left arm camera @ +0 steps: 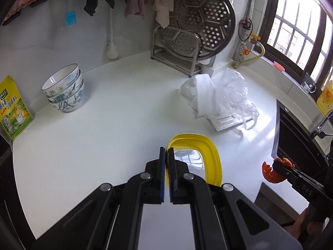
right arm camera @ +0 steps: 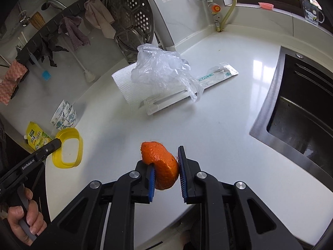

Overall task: Collect trash
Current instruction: 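Carry the yellow lid with the left gripper while the right carries the orange peel down to the bin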

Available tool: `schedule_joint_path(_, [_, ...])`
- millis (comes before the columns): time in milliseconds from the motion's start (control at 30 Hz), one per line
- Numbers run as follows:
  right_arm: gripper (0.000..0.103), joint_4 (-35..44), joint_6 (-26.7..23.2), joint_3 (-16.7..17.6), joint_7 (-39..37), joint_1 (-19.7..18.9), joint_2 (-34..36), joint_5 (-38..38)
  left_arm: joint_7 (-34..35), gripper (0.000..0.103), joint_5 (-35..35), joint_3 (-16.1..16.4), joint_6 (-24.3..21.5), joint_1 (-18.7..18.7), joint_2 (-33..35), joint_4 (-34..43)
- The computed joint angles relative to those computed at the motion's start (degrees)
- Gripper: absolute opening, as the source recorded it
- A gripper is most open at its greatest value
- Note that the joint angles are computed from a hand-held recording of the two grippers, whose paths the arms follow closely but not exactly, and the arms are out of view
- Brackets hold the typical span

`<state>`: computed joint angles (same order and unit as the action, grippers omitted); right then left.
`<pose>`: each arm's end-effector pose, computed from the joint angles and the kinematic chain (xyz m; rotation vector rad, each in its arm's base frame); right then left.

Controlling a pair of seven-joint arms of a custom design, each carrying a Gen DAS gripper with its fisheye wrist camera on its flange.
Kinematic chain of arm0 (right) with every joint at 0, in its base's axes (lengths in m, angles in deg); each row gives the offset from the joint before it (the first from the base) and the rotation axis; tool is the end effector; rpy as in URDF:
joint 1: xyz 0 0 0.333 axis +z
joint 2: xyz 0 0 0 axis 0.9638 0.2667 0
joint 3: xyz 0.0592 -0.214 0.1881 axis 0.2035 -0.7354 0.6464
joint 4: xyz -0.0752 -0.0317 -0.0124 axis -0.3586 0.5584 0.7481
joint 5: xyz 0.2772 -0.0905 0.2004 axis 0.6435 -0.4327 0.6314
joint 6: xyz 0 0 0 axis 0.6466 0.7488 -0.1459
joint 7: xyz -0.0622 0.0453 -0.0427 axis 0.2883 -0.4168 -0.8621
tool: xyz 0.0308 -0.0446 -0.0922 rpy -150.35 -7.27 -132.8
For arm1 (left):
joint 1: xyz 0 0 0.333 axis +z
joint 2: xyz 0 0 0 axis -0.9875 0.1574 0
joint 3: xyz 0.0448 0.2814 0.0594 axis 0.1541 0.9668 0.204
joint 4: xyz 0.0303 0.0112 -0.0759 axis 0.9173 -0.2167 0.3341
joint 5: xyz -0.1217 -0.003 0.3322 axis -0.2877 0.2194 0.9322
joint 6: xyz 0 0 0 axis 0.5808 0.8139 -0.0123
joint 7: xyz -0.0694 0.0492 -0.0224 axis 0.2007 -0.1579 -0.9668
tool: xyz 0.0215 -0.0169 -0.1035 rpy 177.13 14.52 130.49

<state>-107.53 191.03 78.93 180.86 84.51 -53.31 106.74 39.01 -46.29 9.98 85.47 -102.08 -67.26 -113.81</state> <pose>0.4906 0.1137 0.7833 -1.7769 1.5920 -0.1446 0.4604 -0.2089 0.8370 -2.0256 1.5879 -0.7296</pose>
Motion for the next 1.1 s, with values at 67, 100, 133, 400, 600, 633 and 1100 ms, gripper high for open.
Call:
schedule_joint_path(67, [0.019,-3.6,-0.4,-0.8,-1.9,-0.5,-3.2,1.1,-1.9,0.003,1.7,-0.9,-1.0,-2.2,-0.4,-0.3])
schedule_joint_path(100, [0.019,-5.7,-0.7,-1.4,-3.0,-0.8,-5.0,1.8,-2.8,0.003,2.5,-1.3,-1.5,-3.2,-0.7,-0.6])
schedule_joint_path(133, [0.019,-7.8,-0.8,-2.0,-4.2,-1.0,-6.9,2.5,-4.1,0.003,3.3,-1.7,-2.1,-4.4,-0.8,-0.7])
schedule_joint_path(400, [0.019,-24.1,-3.9,-7.7,-14.0,-2.3,-22.2,5.2,-14.7,0.003,14.1,-4.9,-10.8,-17.7,1.4,1.9])
schedule_joint_path(600, [0.019,-33.4,-7.8,-10.7,-17.8,-3.9,-31.0,4.3,-19.6,0.004,17.0,-3.3,-14.9,-28.0,4.4,4.3])
schedule_joint_path(633, [0.019,-35.1,-8.3,-11.1,-18.1,-4.3,-32.2,4.1,-20.8,0.004,16.4,-3.5,-14.3,-28.3,3.7,2.3])
schedule_joint_path(1100, [0.019,-70.1,4.4,-10.6,-23.9,-8.9,-43.1,0.5,-31.7,0.004,-2.0,-11.1,18.5,-15.8,-16.0,-54.4])
